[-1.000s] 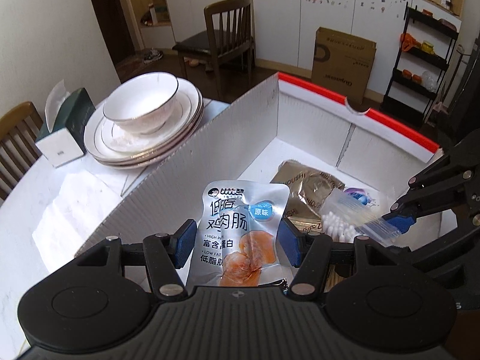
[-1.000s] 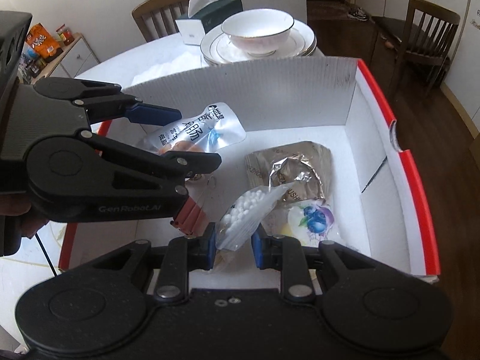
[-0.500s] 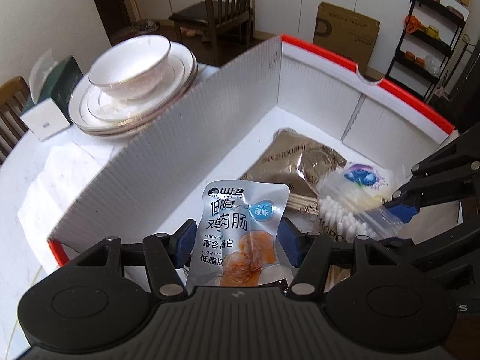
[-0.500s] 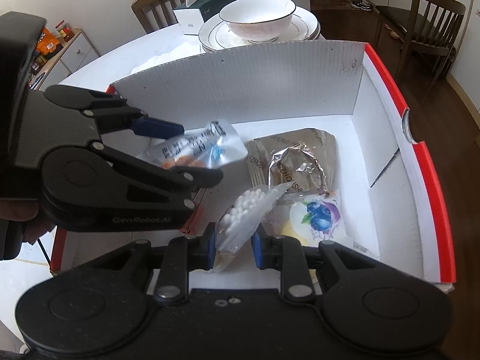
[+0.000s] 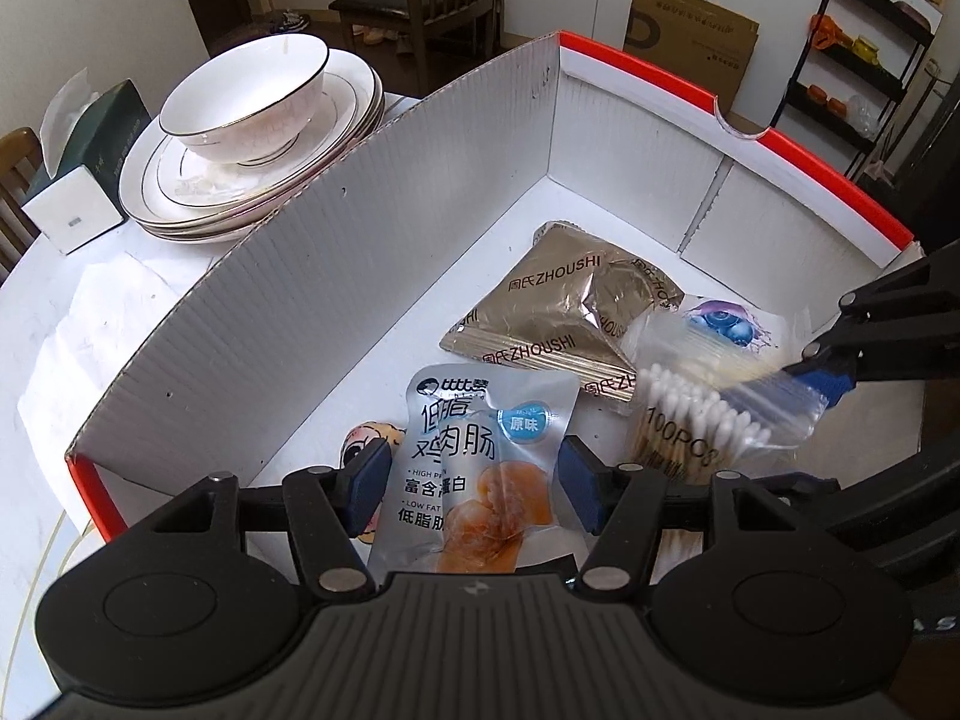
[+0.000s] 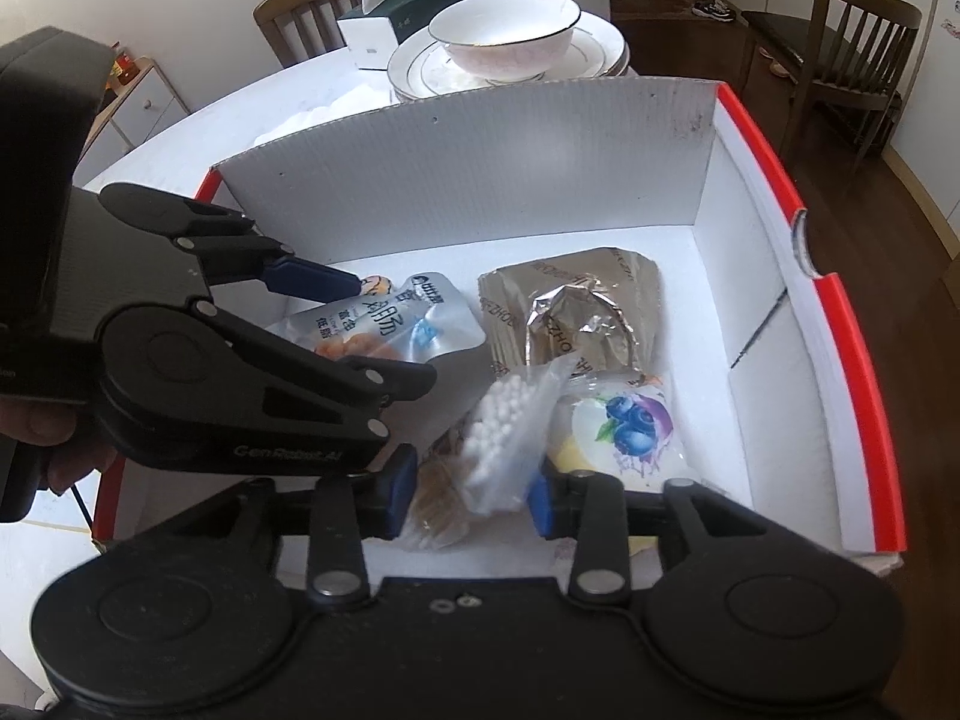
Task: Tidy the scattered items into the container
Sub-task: 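Lower both held items into the box and open both tools, then withdraw both open tools from the box back to the table pile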
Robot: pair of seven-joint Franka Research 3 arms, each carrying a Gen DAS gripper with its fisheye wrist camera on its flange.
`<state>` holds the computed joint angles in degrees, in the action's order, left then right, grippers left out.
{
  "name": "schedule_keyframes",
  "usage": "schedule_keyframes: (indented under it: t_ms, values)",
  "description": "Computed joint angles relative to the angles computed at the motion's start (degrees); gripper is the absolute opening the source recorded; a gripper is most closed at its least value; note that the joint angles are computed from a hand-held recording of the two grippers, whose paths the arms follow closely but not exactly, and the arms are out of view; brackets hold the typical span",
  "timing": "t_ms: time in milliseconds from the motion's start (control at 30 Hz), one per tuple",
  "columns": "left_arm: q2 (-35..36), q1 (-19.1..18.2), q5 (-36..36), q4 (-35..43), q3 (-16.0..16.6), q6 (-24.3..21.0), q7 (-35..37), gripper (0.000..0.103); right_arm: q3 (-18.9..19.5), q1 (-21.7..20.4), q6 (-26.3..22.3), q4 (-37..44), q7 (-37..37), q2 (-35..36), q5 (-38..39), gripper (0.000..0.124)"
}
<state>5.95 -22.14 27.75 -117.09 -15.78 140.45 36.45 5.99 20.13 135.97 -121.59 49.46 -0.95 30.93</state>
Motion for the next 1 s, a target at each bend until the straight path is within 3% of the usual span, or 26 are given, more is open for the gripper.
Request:
schedule_keyframes:
  t_ms: [100, 300, 767, 1000]
  values:
    - [-0.6, 0.02, 0.4, -0.75, 0.05, 0.74, -0.58, 0.06, -0.02, 0.01, 0.74, -0.11, -0.01, -0.14, 0.58, 0.053]
    - [-2.63, 0.13, 2.56, -2.52, -0.03, 2.16, -2.85, 0.067, -0.47, -0.29, 1.6, -1.15, -1.87, -1.79, 2.11, 0.064]
    - [-9.32, 0.59, 7.99, -7.86, -1.67, 5.72, -9.28, 0.068, -1.44, 0.17, 3.39, -4.57, -5.06, -7.36, 5.89, 0.07]
    - [-14.21, 1.07, 10.47, -11.61, -3.1, 7.7, -13.62, 0.068, -1.99, 1.23, 5.09, -7.18, -6.84, -10.87, 9.67, 0.08]
